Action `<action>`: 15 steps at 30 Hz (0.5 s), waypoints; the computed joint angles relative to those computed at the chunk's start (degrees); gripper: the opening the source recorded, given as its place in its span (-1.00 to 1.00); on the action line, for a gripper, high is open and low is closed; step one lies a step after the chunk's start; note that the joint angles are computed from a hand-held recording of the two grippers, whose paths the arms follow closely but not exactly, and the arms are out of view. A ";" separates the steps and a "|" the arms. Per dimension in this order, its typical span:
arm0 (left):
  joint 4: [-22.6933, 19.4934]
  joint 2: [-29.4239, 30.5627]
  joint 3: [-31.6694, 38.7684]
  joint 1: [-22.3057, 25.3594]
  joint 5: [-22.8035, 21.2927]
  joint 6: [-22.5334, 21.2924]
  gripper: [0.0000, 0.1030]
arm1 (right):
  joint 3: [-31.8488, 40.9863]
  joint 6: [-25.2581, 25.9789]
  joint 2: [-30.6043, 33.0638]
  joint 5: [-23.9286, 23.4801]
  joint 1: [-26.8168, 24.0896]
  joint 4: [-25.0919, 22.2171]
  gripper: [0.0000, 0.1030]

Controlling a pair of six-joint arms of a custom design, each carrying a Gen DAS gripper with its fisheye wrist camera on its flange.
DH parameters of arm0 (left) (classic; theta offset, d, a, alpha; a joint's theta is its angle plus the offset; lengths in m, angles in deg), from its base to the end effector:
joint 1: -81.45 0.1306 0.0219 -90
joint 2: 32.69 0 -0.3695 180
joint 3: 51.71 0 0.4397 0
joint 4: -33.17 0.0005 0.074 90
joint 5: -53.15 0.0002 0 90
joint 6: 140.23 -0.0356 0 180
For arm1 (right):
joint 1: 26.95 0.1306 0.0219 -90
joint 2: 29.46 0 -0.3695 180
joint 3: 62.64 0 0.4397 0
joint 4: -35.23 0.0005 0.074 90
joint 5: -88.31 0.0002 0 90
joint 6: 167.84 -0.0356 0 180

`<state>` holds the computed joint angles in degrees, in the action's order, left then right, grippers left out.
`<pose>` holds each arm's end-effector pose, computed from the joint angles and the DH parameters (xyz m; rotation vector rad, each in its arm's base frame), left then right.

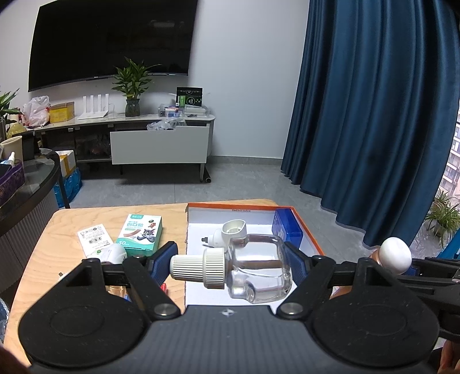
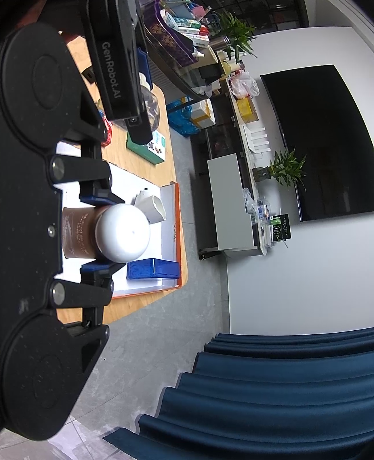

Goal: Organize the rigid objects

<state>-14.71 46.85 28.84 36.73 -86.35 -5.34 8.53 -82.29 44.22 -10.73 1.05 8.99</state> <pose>0.3460 -0.3053 0.4307 -0.3734 2.0320 0.0987 0.3975 0.2171 0.4133 -0.5256 2.0391 0.5076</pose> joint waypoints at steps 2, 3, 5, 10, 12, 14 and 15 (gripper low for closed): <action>-0.06 -0.05 -0.11 0.02 0.06 0.09 0.55 | -0.10 0.07 -0.21 -0.19 -0.28 -0.27 -0.12; -0.10 -0.08 -0.17 -0.01 0.09 0.16 0.55 | 0.04 0.11 -0.14 -0.18 -0.28 -0.42 -0.12; -0.18 -0.02 -0.17 0.02 0.13 0.29 0.55 | 0.25 0.24 0.02 -0.15 -0.34 -0.56 -0.12; -0.10 -0.16 -0.35 0.01 0.29 0.33 0.55 | 0.06 0.41 -0.09 -0.24 -0.56 -0.65 -0.12; -0.17 -0.08 -0.30 0.02 0.14 0.33 0.55 | -0.04 0.51 -0.19 -0.32 -0.62 -0.67 -0.12; -0.08 -0.04 -0.30 0.05 0.23 0.40 0.55 | -0.17 0.57 -0.33 -0.36 -0.70 -0.76 -0.12; -0.13 -0.04 -0.31 0.01 0.16 0.38 0.55 | -0.01 0.49 -0.18 -0.33 -0.59 -0.80 -0.12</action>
